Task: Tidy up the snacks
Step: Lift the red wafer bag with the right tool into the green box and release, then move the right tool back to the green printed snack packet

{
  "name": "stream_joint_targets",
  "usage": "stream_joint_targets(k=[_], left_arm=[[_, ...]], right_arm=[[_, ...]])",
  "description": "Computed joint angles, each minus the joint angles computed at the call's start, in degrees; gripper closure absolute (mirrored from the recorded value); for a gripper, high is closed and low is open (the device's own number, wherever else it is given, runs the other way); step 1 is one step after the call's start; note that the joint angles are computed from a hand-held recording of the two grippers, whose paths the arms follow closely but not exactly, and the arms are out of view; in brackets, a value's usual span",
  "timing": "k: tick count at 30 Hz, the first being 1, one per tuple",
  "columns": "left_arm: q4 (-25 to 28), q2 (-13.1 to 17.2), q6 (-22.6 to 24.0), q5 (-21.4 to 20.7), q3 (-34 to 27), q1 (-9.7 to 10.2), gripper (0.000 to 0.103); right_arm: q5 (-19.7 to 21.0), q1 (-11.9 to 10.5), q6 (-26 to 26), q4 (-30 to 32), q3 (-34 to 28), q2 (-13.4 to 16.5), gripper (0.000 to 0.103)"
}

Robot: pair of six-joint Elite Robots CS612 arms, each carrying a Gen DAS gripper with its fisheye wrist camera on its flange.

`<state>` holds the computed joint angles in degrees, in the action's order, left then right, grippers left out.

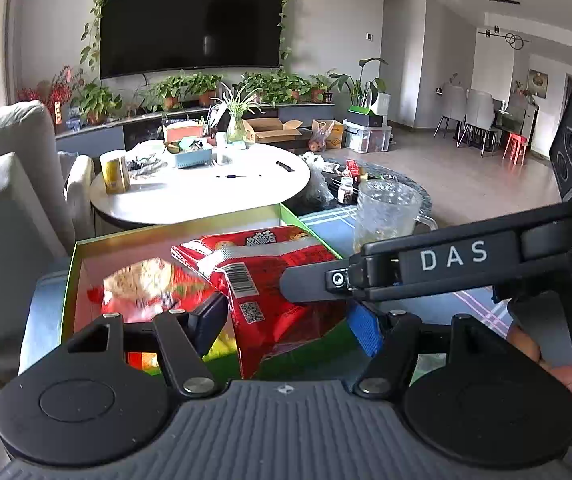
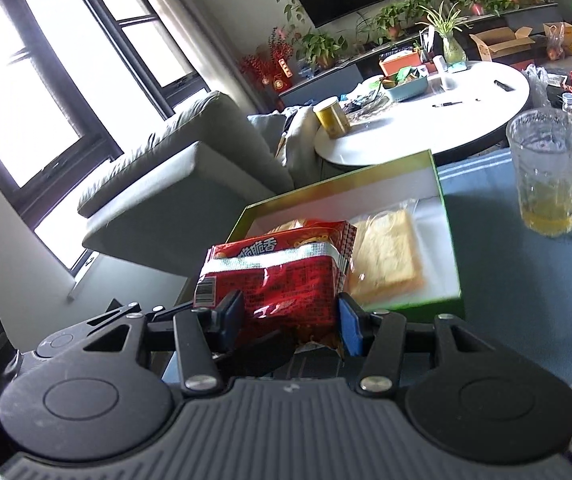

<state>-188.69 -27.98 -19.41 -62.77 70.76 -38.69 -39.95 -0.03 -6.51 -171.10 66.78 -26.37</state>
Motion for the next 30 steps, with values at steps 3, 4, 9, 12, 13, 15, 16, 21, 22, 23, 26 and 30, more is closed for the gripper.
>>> stream_joint_targets(k=[3,4,9,12,13,15,16,21,22,23,26,30], left_arm=[[1.06,1.13,1.08,-0.56,-2.26,0.76,0.041],[1.63,1.5,0.91,-1.08,-3.03,1.09,0.041],[4.06,4.03,1.8,-2.83,-7.93,2.45,0.041],[6.34,5.62,2.44,-3.48,-11.13,3.05,0.041],[7.14,6.23,2.72,-3.86,-12.34,3.29,0.041],[8.57,7.27,3.4,-4.45,-14.5,3.64,0.04],[9.16,7.84,3.89,-4.81,-15.62,3.85,0.04],[15.17,10.36,3.35,-4.04,-20.45,4.83,0.041],[15.73,10.24,2.25,-3.46,-20.15,4.87,0.041],[15.3,9.97,1.72,-3.5,-19.46,4.92,0.041],[12.46,8.63,1.53,-3.29,-16.45,4.77,0.041],[10.3,6.88,0.78,-1.61,-13.25,4.07,0.041]], right_arm=[[0.32,0.13,0.48,0.93,-3.29,1.7,0.05],[0.47,0.16,0.54,1.92,-4.48,2.27,0.05],[-0.88,0.59,1.08,5.1,-9.76,4.73,0.05],[-2.76,0.97,1.01,5.61,-12.3,5.99,0.05],[-3.4,1.09,0.97,5.77,-13.09,6.4,0.05],[-4.46,1.23,1.13,5.8,-14.73,7.36,0.05],[-4.92,1.27,1.31,5.6,-15.42,7.8,0.05],[-11.45,2.08,5.09,-2.0,-20.5,11.75,0.049],[-13.19,2.2,5.58,-1.66,-20.92,11.98,0.049],[-13.35,2.09,5.95,-0.04,-21.08,11.95,0.049],[-9.77,1.21,6.42,2.02,-19.62,11.23,0.049],[-9.2,0.85,4.92,1.64,-16.54,9.33,0.049]])
